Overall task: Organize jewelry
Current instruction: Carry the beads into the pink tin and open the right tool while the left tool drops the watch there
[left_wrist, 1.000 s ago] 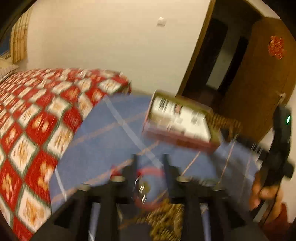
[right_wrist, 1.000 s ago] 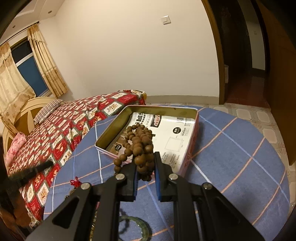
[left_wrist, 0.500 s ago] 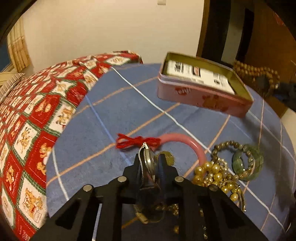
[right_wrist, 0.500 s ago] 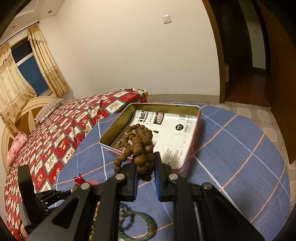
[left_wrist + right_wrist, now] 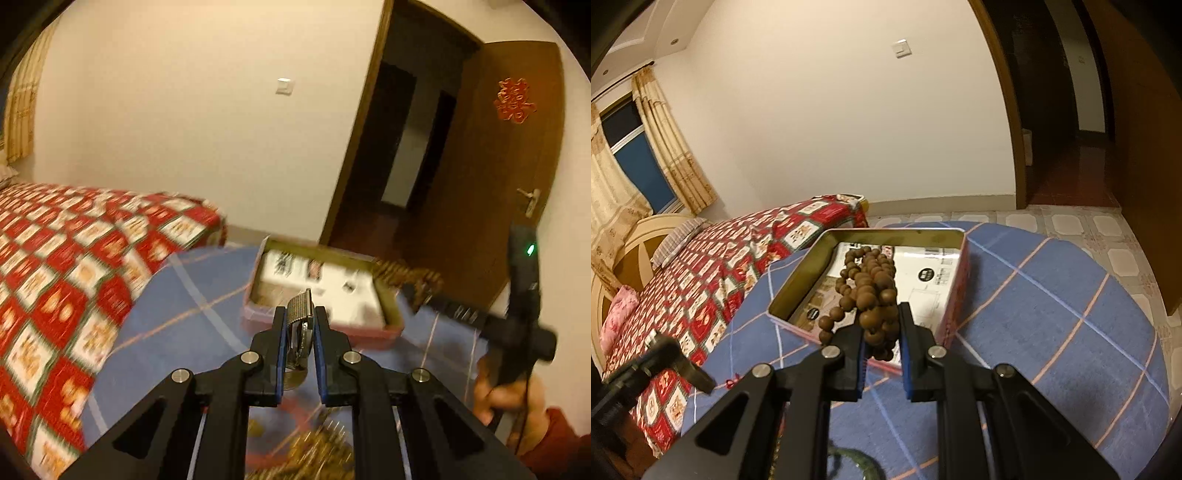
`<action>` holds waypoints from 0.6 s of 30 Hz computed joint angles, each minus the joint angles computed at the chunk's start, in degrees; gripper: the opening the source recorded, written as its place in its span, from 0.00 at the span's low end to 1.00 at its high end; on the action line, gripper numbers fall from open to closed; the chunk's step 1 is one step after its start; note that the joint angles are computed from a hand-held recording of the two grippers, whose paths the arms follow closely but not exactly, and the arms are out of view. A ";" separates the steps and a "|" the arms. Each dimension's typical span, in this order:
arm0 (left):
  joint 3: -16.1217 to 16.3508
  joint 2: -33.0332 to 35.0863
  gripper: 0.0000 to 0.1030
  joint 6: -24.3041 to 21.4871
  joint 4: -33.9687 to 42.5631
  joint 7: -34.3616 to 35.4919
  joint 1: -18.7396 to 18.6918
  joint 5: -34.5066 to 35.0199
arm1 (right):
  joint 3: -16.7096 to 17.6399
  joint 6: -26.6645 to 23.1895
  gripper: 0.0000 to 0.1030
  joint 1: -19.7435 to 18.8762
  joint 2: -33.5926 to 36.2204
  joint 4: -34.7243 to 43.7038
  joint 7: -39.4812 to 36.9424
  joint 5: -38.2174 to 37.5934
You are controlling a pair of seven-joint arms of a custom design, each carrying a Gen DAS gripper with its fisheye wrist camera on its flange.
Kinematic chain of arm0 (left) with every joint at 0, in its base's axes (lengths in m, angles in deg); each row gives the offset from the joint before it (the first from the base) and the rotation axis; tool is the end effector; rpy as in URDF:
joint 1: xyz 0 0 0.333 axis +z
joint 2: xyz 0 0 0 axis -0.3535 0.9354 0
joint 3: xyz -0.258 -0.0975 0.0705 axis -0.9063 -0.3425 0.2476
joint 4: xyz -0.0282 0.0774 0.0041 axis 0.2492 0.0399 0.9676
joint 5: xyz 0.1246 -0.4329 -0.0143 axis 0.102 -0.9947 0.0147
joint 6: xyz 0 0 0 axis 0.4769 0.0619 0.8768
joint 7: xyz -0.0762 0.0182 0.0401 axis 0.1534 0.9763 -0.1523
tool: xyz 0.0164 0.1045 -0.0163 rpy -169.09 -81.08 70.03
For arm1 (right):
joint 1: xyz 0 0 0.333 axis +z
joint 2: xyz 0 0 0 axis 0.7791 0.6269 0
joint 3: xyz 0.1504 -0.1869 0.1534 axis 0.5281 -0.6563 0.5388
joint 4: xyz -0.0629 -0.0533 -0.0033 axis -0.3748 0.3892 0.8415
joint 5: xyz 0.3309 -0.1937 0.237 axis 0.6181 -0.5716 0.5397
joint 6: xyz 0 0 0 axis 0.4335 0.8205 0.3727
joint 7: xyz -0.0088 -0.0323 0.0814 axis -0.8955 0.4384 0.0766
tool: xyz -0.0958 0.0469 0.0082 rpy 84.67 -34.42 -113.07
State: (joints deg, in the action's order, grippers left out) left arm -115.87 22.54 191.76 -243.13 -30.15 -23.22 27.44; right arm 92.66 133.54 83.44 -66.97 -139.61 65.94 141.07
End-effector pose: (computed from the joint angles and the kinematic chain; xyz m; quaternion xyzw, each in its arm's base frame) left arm 0.3544 -0.2030 0.4402 -0.6631 0.5553 -0.4139 0.2838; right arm 0.4852 0.2808 0.4055 -0.7225 0.5079 -0.0862 0.4611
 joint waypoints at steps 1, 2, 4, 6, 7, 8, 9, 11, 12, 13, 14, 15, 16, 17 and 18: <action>-1.28 3.56 0.12 2.83 2.31 0.07 2.80 0.67 | 0.06 0.25 0.18 -0.15 0.68 0.49 0.68 -0.55; -2.04 6.03 0.12 4.57 3.88 0.35 4.52 0.88 | 0.17 0.74 0.18 -0.26 1.25 0.90 1.01 -0.91; -2.95 11.98 0.12 8.76 7.23 1.76 7.57 0.93 | 0.62 2.35 0.18 -0.52 2.68 1.82 2.48 -2.55; -5.23 17.89 0.12 12.55 10.84 3.69 11.43 0.45 | 0.84 2.80 0.18 -0.92 3.97 2.62 4.31 -4.60; -7.32 21.38 0.12 13.86 13.28 4.87 14.22 0.31 | 0.98 2.57 0.18 -1.26 4.80 3.15 6.00 -6.35; -8.84 23.73 0.12 14.43 14.91 5.87 16.20 -0.07 | 1.23 2.53 0.18 -1.65 5.69 3.64 8.18 -8.74; -9.41 26.59 0.12 15.17 16.55 7.21 17.34 -0.20 | 1.54 2.57 0.18 -2.12 6.55 4.00 10.84 -11.77; -10.79 30.44 0.12 15.39 18.87 9.32 19.49 -1.05 | 1.89 2.15 0.18 -2.71 7.55 4.55 12.91 -14.27; -11.60 31.65 0.12 14.93 19.71 10.11 20.29 -1.67 | 2.10 2.06 0.18 -2.97 8.02 4.81 13.44 -14.93; -11.99 34.06 0.12 14.43 21.06 11.21 21.20 -2.02 | 2.35 2.13 0.18 -3.25 8.47 4.98 14.25 -15.98; -11.70 35.30 0.12 14.13 21.55 12.07 21.11 -2.50 | 2.62 2.19 0.18 -3.53 8.94 5.12 15.39 -17.41; -11.32 36.38 0.12 13.62 22.04 12.94 20.91 -2.98 | 2.83 2.03 0.18 -3.85 9.27 5.25 16.01 -18.25; -10.80 37.30 0.12 12.51 22.55 13.71 20.50 -3.57 | 3.05 1.74 0.18 -4.14 9.54 5.27 16.77 -19.23; -10.39 38.11 0.12 12.00 22.95 14.24 20.13 -4.19 | 3.26 1.53 0.18 -4.41 9.83 5.40 17.50 -20.22; -9.67 38.79 0.12 11.78 23.27 14.51 19.60 -4.63 | 3.62 2.17 0.18 -4.53 10.01 5.48 16.99 -20.32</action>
State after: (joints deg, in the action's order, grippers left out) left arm -125.54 61.33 203.54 -219.85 -15.63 -3.63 22.81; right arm 96.28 135.71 78.91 -56.96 -134.13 82.93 120.75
